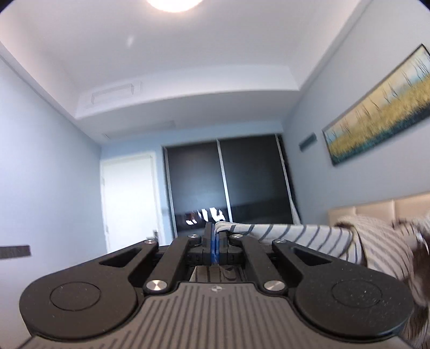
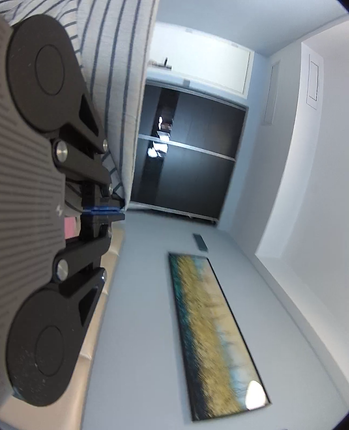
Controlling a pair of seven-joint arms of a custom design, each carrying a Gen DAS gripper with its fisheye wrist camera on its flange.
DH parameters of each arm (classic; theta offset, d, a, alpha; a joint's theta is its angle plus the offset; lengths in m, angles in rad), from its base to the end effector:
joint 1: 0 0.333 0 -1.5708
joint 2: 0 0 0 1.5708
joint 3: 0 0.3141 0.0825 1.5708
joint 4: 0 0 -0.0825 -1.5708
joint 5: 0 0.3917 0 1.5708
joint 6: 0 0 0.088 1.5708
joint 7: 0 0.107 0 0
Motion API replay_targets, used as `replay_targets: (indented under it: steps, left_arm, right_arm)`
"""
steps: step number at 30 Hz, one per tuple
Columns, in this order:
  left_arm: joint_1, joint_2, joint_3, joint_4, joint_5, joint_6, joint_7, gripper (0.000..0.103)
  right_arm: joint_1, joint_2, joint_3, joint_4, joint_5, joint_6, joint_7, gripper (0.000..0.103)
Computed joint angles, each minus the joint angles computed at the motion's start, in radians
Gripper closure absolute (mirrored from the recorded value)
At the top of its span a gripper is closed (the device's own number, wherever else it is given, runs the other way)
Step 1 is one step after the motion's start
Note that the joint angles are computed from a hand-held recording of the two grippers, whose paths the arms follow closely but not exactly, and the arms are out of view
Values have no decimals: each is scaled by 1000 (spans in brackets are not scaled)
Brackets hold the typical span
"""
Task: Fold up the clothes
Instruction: 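Lift the held shirt high with the left tool to shake it out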
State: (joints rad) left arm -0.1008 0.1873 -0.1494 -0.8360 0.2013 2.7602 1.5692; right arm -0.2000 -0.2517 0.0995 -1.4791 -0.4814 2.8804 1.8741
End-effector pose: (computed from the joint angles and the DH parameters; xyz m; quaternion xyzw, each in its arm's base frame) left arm 0.5077 -0.1178 1.0054 -0.3790 0.5202 -0.5473 0.5350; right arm 0.4470 -0.0043 0.9563 -0.4604 0.4820 -0.6208 0.4128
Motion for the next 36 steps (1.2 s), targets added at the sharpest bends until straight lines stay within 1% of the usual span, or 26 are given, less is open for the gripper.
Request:
replay_targets:
  steps: [1,2,3,4,6,7,8,9,10,11,13,14,17,21,22,24,26,27,29,33,34,36]
  left_arm:
    - [-15,31,13,64,33,-38,-32,103]
    - [-32,47,31,94,78,-62,-55,103]
    - [-45,44,47,88,114,-64,-75,103]
    - [-51,21,52,47,149,-61,-96,103]
    - [-49,-60,60,-95,205,6,-158,103]
    - [-43,-103,60,-168,233,47,-196,103]
    - [-32,-143,58,-234,261,94,-240,103]
    - [-21,-167,53,-272,286,122,-278,103]
    - [-10,-196,46,-316,303,149,-307,103]
    - [2,-225,38,-357,321,170,-331,103]
    - [32,-286,23,-430,359,192,-380,103]
    - [47,-313,15,-463,368,204,-396,103]
    - [77,-350,-5,-498,369,234,-405,103]
    - [86,-394,-14,-535,329,259,-385,103]
    - [106,-404,-26,-546,342,279,-405,103]
    - [179,-423,-72,-560,406,314,-495,103]
    - [229,-435,-104,-564,452,346,-553,103]
    - [249,-437,-117,-561,470,356,-575,103]
    - [263,-433,-129,-545,487,363,-589,103]
    - [279,-416,-143,-503,513,366,-616,103]
    - [269,-406,-141,-490,513,354,-606,103]
    - [214,-369,-119,-453,478,304,-543,103]
  right_arm:
    - [17,-7,-6,-9,19,1,-18,102]
    - [8,-16,2,-21,13,14,1,102]
    - [-30,-25,25,-34,-18,39,52,102]
    - [-104,-35,67,-43,-84,74,144,102]
    - [-269,-58,151,-47,-274,134,390,102]
    - [-311,-72,166,-53,-312,150,450,102]
    - [-319,-87,163,-68,-293,163,446,102]
    - [-309,-108,149,-91,-280,180,436,102]
    - [-320,-134,146,-121,-272,207,433,102]
    - [-355,-161,156,-149,-277,237,447,102]
    - [-469,-236,195,-215,-293,311,502,102]
    - [-511,-268,204,-243,-286,342,519,102]
    - [-590,-338,212,-304,-239,407,541,102]
    - [-702,-419,230,-359,-159,479,550,102]
    - [-727,-434,235,-369,-136,495,549,102]
    - [-777,-465,245,-389,-85,524,548,102]
    - [-834,-486,264,-399,-28,548,548,102]
    - [-857,-492,274,-399,-1,556,546,102]
    - [-891,-494,292,-393,48,569,538,102]
    - [-931,-504,312,-391,126,583,509,102]
    - [-927,-498,319,-387,131,578,494,102]
    - [-898,-473,329,-379,129,560,456,102]
